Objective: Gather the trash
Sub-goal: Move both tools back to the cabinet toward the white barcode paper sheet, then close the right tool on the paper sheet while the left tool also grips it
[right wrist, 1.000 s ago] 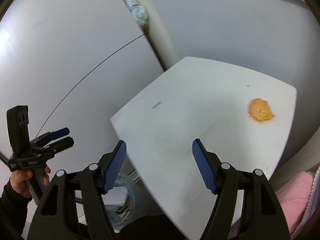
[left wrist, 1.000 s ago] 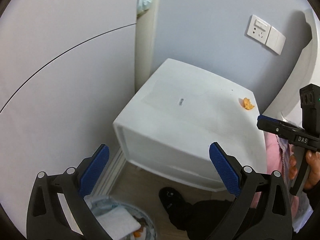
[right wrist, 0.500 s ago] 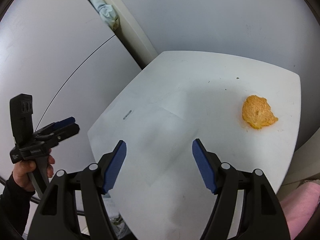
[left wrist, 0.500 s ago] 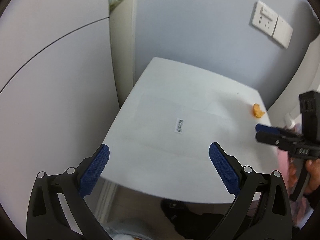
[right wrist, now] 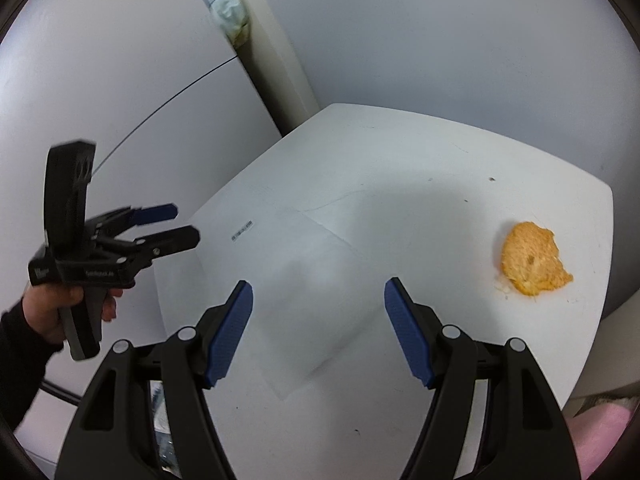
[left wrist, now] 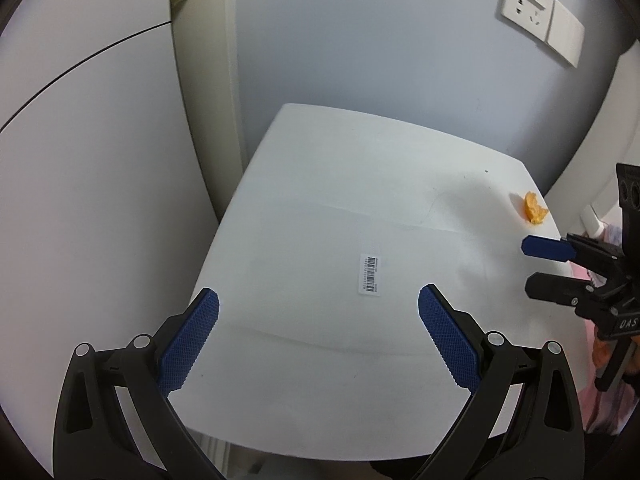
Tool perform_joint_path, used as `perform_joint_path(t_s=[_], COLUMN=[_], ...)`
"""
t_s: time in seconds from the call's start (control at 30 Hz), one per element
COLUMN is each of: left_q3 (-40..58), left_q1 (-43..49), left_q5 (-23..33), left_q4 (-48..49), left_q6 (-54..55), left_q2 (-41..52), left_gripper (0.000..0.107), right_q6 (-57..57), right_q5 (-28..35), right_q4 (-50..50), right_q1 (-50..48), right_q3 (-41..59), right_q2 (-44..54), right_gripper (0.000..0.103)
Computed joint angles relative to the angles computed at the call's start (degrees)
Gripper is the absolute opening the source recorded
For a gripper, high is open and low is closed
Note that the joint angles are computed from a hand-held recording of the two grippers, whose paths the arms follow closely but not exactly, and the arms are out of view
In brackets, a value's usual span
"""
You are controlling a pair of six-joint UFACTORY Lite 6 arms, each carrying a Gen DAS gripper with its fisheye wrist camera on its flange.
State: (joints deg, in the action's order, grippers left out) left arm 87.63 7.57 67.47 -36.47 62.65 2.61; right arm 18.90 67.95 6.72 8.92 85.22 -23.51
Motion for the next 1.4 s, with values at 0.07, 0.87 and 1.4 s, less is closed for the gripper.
perform_joint_path(t_s=[0.07,0.87,1.4], left_q3=[-0.7,-4.8,-6.0], left_q1=[-0.1,-3.1,-0.6], left_q5=[-0.4,-0.1,0.9], left_q4=[-0.1,-0.9,-2.2], left_q6=[0.4,-1.8,-0.1], left_q2=[-0.2,-1.8,-3.4], left_gripper=[0.097,0.065,0.048], right_q6=[0.3,3.7,7.5], right_q5=[-0.3,5.9,7.9], right_q4=[-1.3,-10.0,-17.3], right_q1=[1.3,9.2,15.2], right_q3=[0.0,4.3,6.5], right_q2=[0.3,4.9,7.7], right_gripper=[0.066,0.066,0.033])
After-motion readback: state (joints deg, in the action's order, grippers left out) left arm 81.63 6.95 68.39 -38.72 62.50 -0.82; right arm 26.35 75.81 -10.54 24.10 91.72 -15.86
